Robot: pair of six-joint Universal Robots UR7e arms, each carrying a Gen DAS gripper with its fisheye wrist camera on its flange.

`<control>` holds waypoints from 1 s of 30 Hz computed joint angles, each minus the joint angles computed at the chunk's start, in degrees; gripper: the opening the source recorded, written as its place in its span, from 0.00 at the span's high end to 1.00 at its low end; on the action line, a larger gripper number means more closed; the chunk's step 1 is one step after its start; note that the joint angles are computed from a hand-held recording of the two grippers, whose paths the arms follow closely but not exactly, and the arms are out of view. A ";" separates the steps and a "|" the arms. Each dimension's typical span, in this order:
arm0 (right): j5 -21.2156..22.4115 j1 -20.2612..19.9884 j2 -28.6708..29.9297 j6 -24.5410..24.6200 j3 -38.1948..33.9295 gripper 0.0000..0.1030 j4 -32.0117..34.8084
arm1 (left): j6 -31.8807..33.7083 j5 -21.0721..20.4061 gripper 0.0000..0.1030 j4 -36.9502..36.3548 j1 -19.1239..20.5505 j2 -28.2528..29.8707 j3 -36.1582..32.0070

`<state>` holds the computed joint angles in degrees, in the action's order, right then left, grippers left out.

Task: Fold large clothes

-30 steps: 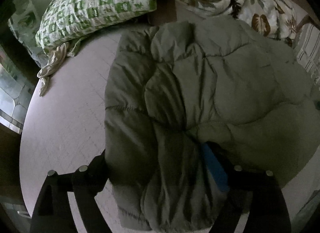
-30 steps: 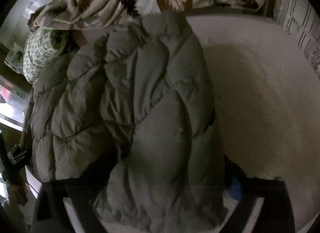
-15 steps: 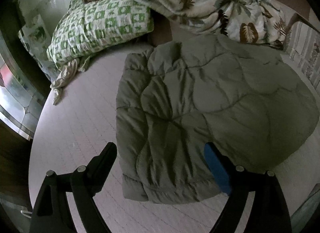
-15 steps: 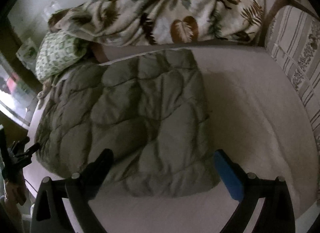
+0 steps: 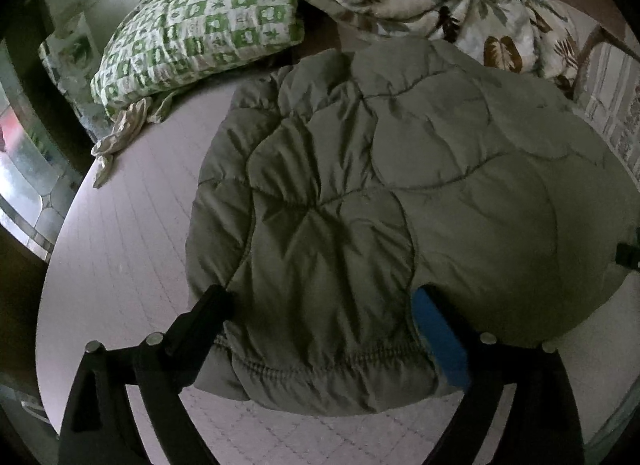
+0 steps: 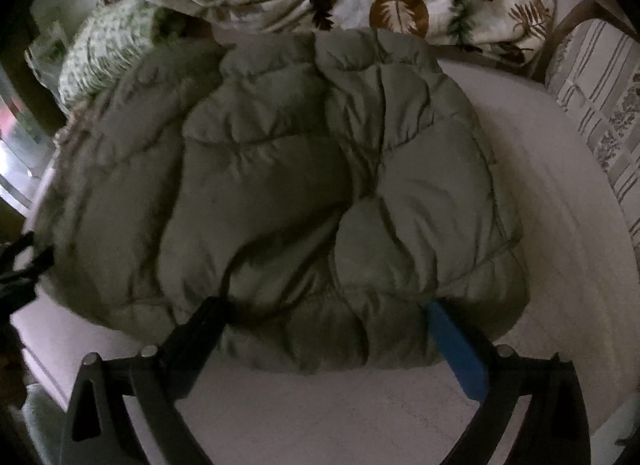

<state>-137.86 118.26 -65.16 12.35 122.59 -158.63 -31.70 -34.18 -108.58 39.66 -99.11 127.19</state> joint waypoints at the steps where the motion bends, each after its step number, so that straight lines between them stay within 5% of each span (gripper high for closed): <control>1: -0.75 0.47 0.22 0.20 0.17 0.00 -0.60 | -0.59 0.09 0.08 0.00 -0.25 -0.34 0.27; 10: -4.16 7.00 -2.42 2.09 4.02 0.00 -2.52 | -8.53 0.33 0.06 5.54 -6.14 -6.99 3.66; 18: -6.17 14.07 -5.83 8.67 8.11 0.00 -0.72 | -25.15 2.33 0.06 27.50 -18.34 -15.26 3.66; 30: -6.72 21.92 -8.56 16.37 10.07 0.00 4.01 | -45.04 -3.27 0.06 49.96 -31.72 -21.80 1.52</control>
